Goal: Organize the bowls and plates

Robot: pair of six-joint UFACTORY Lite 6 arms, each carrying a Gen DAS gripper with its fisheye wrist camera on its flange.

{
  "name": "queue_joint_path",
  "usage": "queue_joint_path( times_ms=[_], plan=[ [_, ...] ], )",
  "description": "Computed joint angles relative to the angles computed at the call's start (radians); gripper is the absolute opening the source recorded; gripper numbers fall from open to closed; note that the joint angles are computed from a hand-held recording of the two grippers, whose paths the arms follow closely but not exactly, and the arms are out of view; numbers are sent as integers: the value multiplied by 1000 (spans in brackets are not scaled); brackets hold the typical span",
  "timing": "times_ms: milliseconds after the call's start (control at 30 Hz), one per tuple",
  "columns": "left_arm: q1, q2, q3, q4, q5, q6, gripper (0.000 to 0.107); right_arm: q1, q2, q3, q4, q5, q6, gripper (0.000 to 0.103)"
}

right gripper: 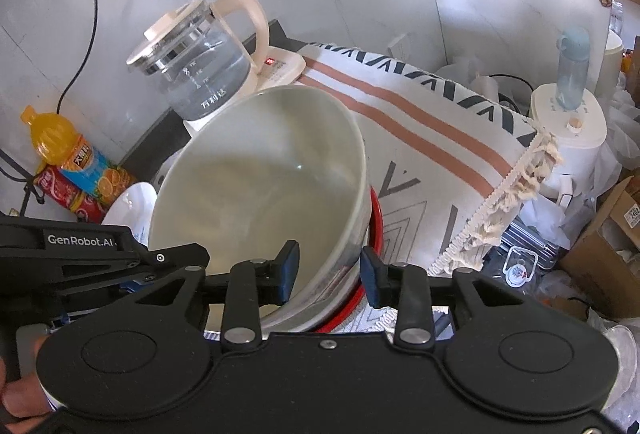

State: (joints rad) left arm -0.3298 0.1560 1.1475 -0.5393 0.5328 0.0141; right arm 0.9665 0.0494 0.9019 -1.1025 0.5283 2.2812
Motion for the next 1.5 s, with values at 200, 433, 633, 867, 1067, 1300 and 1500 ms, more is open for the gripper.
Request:
queue_joint_path(
  times_ms=[200, 433, 633, 867, 1067, 1300, 1500],
  plan=[
    [12, 15, -15, -9, -13, 5, 9, -7, 10, 5, -5, -19, -4, 39],
    [15, 19, 0, 63, -12, -67, 10, -12, 18, 25, 11, -21, -32, 44],
    [32, 13, 10, 85, -13, -80, 13, 4, -7, 43, 5, 33, -92, 42],
    [58, -30, -7, 41, -15, -22, 13, 10, 4, 19, 4, 16, -85, 10],
    [86, -54, -28, 39, 7, -5, 13, 26, -2, 35, 38, 29, -116, 9],
    [98, -115, -51, 134, 20, -73, 44, 45, -28, 63, 37, 66, -134, 40],
    [124, -191, -84, 216, 36, -118, 64, 67, -19, 114, 39, 64, -184, 62]
  ],
)
